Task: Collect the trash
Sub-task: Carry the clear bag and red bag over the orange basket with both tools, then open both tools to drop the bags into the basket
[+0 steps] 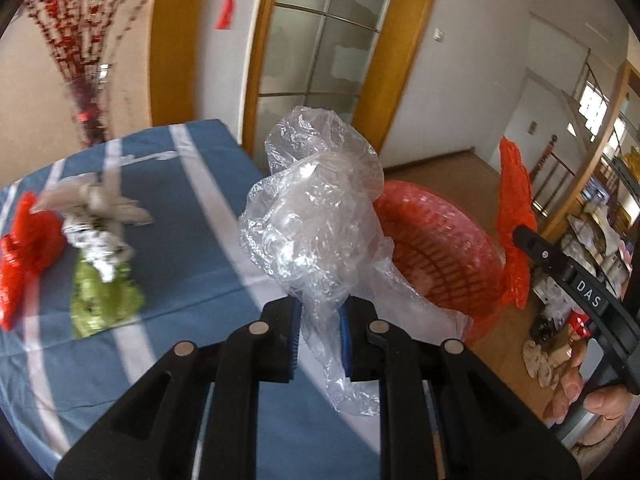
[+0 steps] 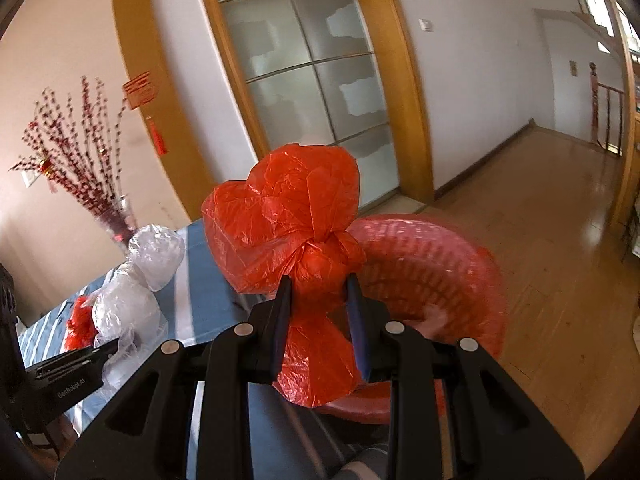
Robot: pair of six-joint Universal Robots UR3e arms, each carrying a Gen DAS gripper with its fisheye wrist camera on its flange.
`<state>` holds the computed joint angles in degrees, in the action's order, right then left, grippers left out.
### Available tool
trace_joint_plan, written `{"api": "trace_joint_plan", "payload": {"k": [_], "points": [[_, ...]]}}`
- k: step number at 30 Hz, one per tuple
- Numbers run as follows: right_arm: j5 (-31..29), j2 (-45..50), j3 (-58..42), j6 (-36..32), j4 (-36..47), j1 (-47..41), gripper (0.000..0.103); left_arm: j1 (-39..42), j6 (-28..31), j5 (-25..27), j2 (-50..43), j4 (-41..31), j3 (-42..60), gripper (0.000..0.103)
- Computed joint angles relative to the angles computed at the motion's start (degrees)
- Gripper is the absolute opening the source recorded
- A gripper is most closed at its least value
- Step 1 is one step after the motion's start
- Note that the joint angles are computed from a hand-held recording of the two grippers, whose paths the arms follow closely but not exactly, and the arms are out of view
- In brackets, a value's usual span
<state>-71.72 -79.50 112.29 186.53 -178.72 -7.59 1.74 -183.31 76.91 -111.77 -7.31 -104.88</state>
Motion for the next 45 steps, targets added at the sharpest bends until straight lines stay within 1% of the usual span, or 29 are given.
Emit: {"api": "trace_joint_plan", "payload": {"k": [5, 11, 21, 27, 29, 30, 31, 32, 34, 38, 40, 43, 45], "points": [[1.52, 0.04, 1.30, -0.21, -0.38, -3.10, 0.028, -3.80, -1.29, 0.33, -5.71, -2.73, 7.37, 0.017], [3.00, 1.62, 1.34, -0.08, -1.06, -5.64, 0.028, -5.86, -1.90, -0.26, -10.41, -5.53, 13.57, 0.017], [4.40, 4.56, -1.32, 0.96, -1.00, -7.93, 0.028, -8.83, -2.91, -0.24, -17.25, -9.31, 24.01, 0.017], [4.93, 6.49, -3.44, 2.37, -0.71, -8.31, 0.029, -10.33, -3.89, 0.28, -21.39, -12.90, 31.86, 0.019], [4.90, 7.63, -4.52, 3.26, -0.73, -8.30, 0.031, -10.86, -4.05, 1.13, -23.01, -13.91, 34.38, 0.030], [4.99, 7.99, -4.85, 3.76, -0.79, -8.48, 0.035, -11.02, -4.23, 1.37, -23.37, -14.15, 34.86, 0.032], [5.46, 8.53, -5.25, 4.37, -0.82, -8.84, 0.040, -11.00, -4.41, 1.52, -23.80, -14.47, 35.36, 0.035], [5.35, 8.75, -5.39, 4.75, -0.94, -8.80, 0.043, -10.86, -4.57, 1.53, -24.08, -14.73, 35.59, 0.036], [4.96, 8.61, -4.86, 4.95, -1.47, -9.02, 0.054, -10.60, -4.96, 1.61, -24.35, -15.05, 35.65, 0.040], [3.58, 7.73, -2.72, 4.85, -2.59, -8.96, 0.060, -9.78, -5.33, 2.11, -23.47, -13.59, 32.93, 0.050], [3.50, 7.47, -2.20, 4.98, -2.53, -9.20, 0.061, -9.43, -5.47, 0.82, -23.78, -14.01, 33.36, 0.050], [3.90, 6.79, -1.92, 5.02, -1.91, -9.78, 0.061, -9.89, -5.93, 0.19, -24.49, -15.41, 35.16, 0.050], [3.37, 6.08, -1.66, 4.60, -1.90, -9.75, 0.061, -9.99, -5.78, -0.23, -24.08, -14.74, 34.62, 0.050]]}}
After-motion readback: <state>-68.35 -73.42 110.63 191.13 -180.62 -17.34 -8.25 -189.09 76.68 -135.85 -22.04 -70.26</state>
